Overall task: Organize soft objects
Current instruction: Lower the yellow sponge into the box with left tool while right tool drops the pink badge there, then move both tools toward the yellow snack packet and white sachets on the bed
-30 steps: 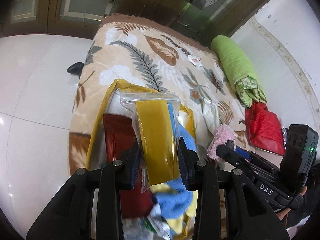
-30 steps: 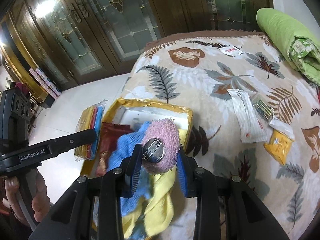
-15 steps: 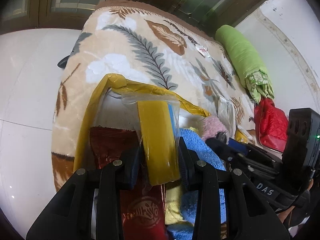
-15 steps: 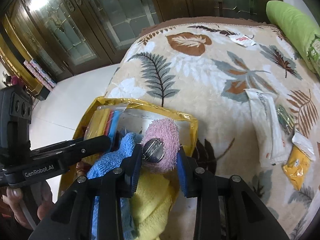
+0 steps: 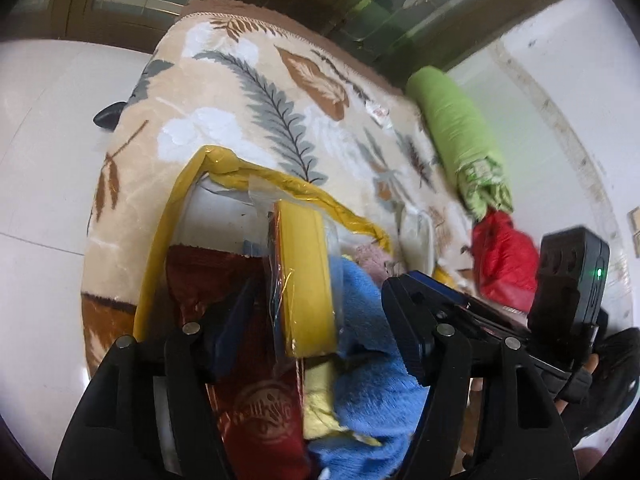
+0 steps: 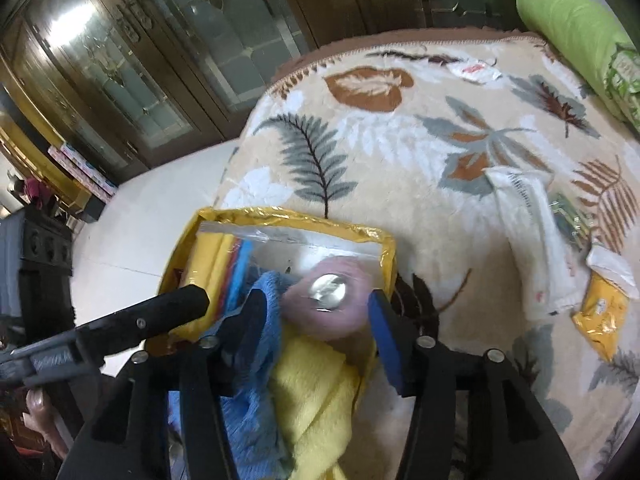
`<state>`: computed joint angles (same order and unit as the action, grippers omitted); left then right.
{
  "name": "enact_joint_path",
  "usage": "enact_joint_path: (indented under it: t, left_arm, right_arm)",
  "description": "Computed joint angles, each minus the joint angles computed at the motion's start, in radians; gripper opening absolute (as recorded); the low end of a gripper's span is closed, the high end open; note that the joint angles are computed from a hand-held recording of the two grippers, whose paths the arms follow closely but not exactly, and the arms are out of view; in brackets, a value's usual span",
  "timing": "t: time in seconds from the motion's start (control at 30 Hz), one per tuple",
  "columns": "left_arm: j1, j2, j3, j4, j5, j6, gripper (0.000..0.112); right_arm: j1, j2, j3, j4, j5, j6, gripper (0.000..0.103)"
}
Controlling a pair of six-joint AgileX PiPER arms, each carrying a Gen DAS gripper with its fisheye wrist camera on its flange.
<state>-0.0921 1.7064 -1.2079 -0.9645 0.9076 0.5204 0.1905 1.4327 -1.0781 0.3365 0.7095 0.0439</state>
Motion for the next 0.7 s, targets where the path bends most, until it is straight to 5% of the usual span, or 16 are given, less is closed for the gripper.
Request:
enact_joint_path:
  t: [0.23,0.43,0.7]
  left_arm:
    - [-0.057,-0.186,0.094,0.13,-0.133,-0.073,0.067]
    - [-0.289,-0.395,0.154,0.439,-0.221,-0.421,0.067]
    - [-0.619,-0.373,0.123,0.675,-0.236,-0.796,0.067]
  right_arm:
    - [-0.067,-0.194,0.103,0.046,0.038,-0.045,0.059]
    - [-0.177,-0.398,0.241,0.077,0.109,-0.098,0.065]
    - [-0.711,-0.548,0.354,0.303,0.396,-0.511,0.065]
